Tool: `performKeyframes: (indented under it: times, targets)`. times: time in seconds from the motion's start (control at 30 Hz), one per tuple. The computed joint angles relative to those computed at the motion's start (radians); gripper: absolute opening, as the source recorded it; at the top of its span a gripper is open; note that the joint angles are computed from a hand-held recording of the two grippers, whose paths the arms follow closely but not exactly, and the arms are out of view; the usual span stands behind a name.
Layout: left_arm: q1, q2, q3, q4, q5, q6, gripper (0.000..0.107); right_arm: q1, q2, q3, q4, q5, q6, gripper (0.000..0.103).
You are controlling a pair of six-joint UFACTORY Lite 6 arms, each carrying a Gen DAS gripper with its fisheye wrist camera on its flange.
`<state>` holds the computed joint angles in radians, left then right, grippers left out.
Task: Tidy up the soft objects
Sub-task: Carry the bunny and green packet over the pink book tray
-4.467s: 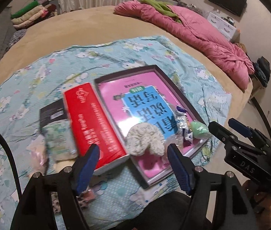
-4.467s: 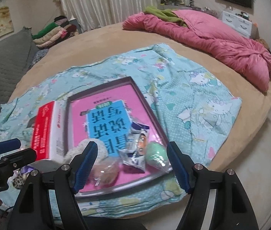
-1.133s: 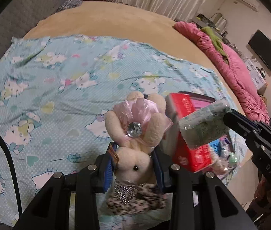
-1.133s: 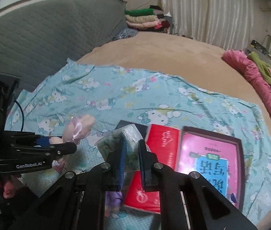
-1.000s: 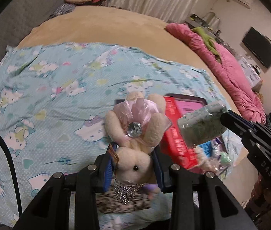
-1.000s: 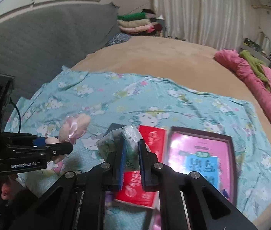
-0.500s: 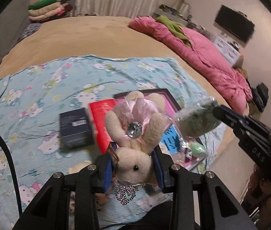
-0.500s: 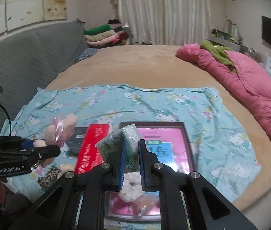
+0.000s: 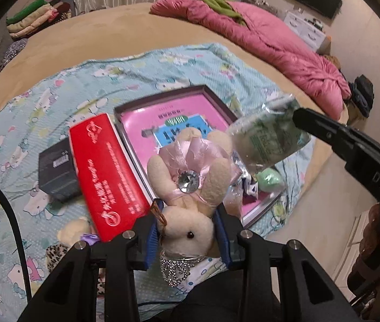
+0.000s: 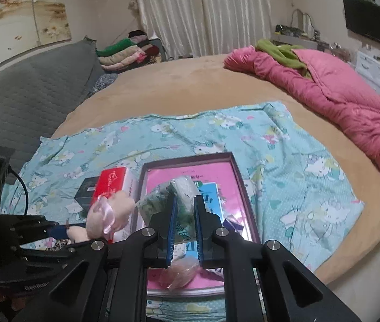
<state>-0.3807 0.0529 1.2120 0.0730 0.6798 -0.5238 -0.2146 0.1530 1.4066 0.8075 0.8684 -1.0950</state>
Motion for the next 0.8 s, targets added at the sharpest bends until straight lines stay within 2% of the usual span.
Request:
performKeyframes:
  times: [0.37,0.8]
  targets:
    - [-0.009,0.149,0.038,-0.050,-0.037,0.058,0.037,0.003,0.113,0.012,0.002,-0.061,0.030,0.013]
    - [-0.010,0.246,0.069,-0.096,-0.070,0.121,0.038,0.032,0.268,0.068,-0.029,-0.125,0.094,0.013]
